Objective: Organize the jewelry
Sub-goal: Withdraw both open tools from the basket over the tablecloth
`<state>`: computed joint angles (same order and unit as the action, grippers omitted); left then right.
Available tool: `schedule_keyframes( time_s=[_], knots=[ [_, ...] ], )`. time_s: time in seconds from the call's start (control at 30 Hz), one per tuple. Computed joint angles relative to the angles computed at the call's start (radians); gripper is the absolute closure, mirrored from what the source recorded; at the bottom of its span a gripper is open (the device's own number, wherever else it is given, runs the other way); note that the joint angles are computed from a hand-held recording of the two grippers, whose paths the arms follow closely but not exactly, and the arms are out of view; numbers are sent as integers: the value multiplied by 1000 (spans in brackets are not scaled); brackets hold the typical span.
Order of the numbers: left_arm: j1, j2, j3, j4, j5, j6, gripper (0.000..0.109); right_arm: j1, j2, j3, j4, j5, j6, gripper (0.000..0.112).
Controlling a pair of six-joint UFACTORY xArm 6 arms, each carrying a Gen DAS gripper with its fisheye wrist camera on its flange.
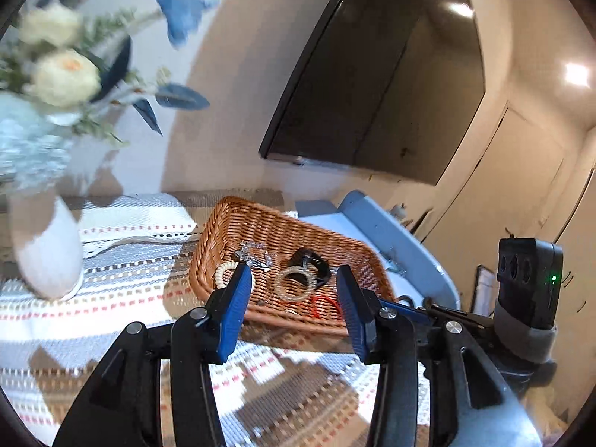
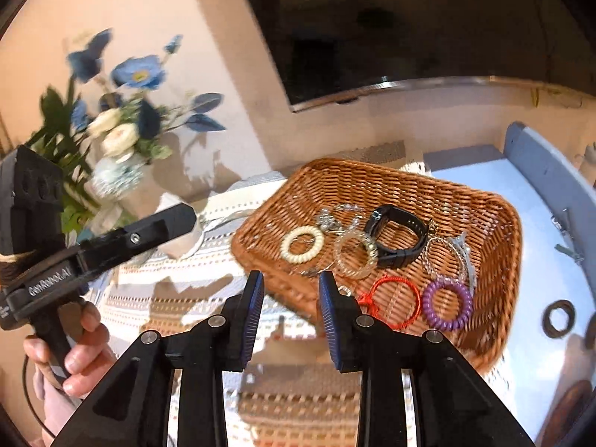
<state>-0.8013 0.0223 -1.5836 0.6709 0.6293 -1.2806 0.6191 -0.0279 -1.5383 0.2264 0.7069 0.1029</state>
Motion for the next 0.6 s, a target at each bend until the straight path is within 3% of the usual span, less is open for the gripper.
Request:
schedule_keyframes(
  time_s=[0.2, 0.37, 0.47, 0.5, 0.6],
  knots=[
    [-128, -61, -9, 191, 154, -117, 60, 63, -159, 131, -180, -37, 145, 64],
    [-228, -65, -35, 341, 250, -186, 42, 95, -276, 221, -324, -32, 287, 60],
    [-299, -23, -54, 444, 394, -216, 35, 114, -329, 276, -476, -38, 406, 56],
    [-303, -15, -36, 446, 400, -224, 35, 119, -349, 301, -531, -41, 447, 56],
    [-281, -26, 52, 456, 312, -264, 35, 127, -380, 351, -628, -48, 513, 55]
  ],
)
